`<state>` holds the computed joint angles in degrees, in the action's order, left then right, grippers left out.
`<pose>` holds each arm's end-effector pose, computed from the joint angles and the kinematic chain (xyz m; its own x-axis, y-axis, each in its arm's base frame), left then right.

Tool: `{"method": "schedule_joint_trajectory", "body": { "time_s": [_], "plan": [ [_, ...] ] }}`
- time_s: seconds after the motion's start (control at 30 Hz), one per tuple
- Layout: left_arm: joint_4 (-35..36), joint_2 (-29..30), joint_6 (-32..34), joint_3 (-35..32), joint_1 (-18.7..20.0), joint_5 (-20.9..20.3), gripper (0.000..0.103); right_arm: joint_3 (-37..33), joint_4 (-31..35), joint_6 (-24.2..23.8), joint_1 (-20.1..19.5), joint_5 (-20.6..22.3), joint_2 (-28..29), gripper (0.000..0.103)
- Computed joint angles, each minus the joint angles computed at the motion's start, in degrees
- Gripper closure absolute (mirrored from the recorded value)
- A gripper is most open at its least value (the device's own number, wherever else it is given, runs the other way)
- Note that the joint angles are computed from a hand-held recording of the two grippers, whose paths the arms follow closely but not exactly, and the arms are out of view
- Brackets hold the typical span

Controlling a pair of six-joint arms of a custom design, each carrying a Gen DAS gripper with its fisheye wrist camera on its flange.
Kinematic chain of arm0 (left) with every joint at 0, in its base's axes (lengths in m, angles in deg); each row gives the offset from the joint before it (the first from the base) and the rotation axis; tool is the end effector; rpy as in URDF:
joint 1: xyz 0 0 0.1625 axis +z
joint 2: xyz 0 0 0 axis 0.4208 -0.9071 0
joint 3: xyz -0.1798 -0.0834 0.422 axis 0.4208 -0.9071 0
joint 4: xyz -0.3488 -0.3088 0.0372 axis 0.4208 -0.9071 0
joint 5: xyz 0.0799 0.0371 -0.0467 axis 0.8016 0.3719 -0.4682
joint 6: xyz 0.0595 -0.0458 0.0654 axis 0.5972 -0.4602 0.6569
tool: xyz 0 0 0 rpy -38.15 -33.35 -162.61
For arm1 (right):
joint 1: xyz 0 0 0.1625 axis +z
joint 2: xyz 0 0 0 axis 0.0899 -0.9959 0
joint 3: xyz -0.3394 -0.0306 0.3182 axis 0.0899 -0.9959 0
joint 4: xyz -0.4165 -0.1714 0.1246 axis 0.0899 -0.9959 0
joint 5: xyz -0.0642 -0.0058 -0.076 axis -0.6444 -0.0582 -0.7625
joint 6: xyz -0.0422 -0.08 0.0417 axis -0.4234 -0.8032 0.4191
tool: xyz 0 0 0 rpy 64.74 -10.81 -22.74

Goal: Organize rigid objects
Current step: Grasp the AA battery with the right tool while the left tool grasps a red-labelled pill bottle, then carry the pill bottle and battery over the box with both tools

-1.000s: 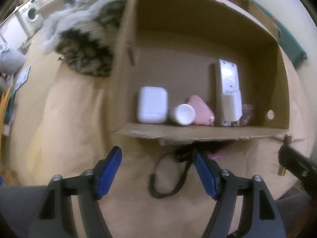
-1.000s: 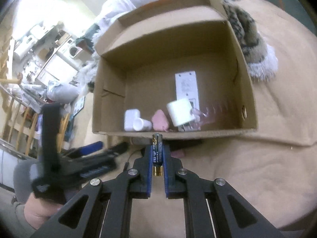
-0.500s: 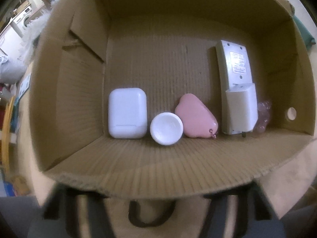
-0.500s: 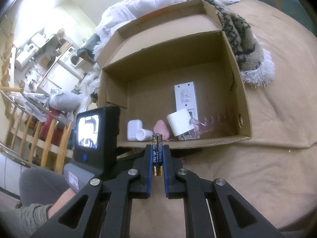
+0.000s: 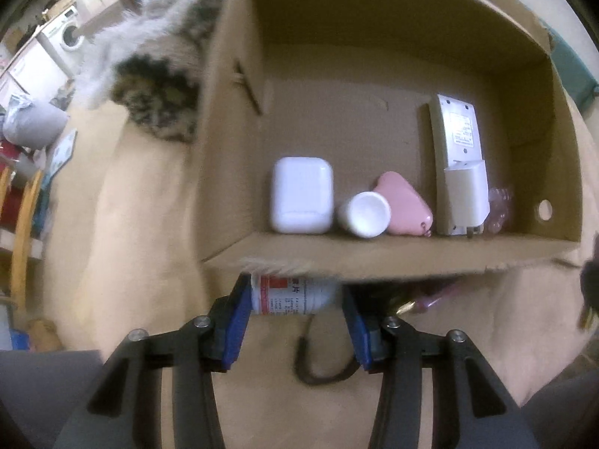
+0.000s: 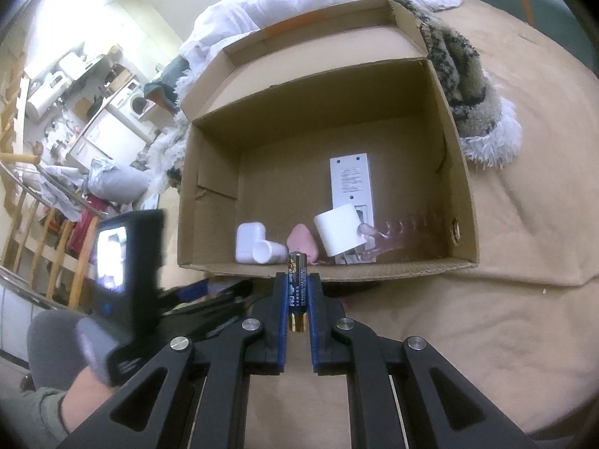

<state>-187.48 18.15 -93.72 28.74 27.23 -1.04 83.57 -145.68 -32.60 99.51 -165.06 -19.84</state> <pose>-0.2945 -0.7018 0.1077 -0.6312 0.3915 -0.6696 0.4796 0.8754 0.0597 0.2368 -0.6024 0.2308 -0.8979 0.2566 0.3575 -0.0249 0.7814 -0.6235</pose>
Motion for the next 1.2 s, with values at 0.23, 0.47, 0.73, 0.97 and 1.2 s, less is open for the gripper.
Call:
{"method": "schedule_joint_trajectory", "body": {
  "time_s": [0.23,0.47,0.73,0.97,1.2],
  "plan": [
    [-0.4,-4.7,0.2,3.2,0.1,0.5,0.06,-0.3,0.4,0.1,0.3,-1.7,0.4,0.092],
    [-3.2,-9.3,0.3,7.2,-0.3,1.0,0.06,0.4,-0.4,0.3,0.5,-2.5,0.1,0.092],
    [-10.2,-10.7,5.5,6.9,-2.8,0.3,0.06,-0.6,-2.7,-2.3,0.7,-2.8,0.1,0.092],
    [-11.2,-6.6,7.7,1.1,-2.7,-2.1,0.06,-2.0,-3.3,-3.2,-0.8,-0.8,-0.2,0.092],
    [-9.5,-1.4,9.9,-4.8,-2.3,-4.8,0.06,-5.8,-0.6,-4.1,-2.4,-0.1,1.3,0.092]
  ]
}}
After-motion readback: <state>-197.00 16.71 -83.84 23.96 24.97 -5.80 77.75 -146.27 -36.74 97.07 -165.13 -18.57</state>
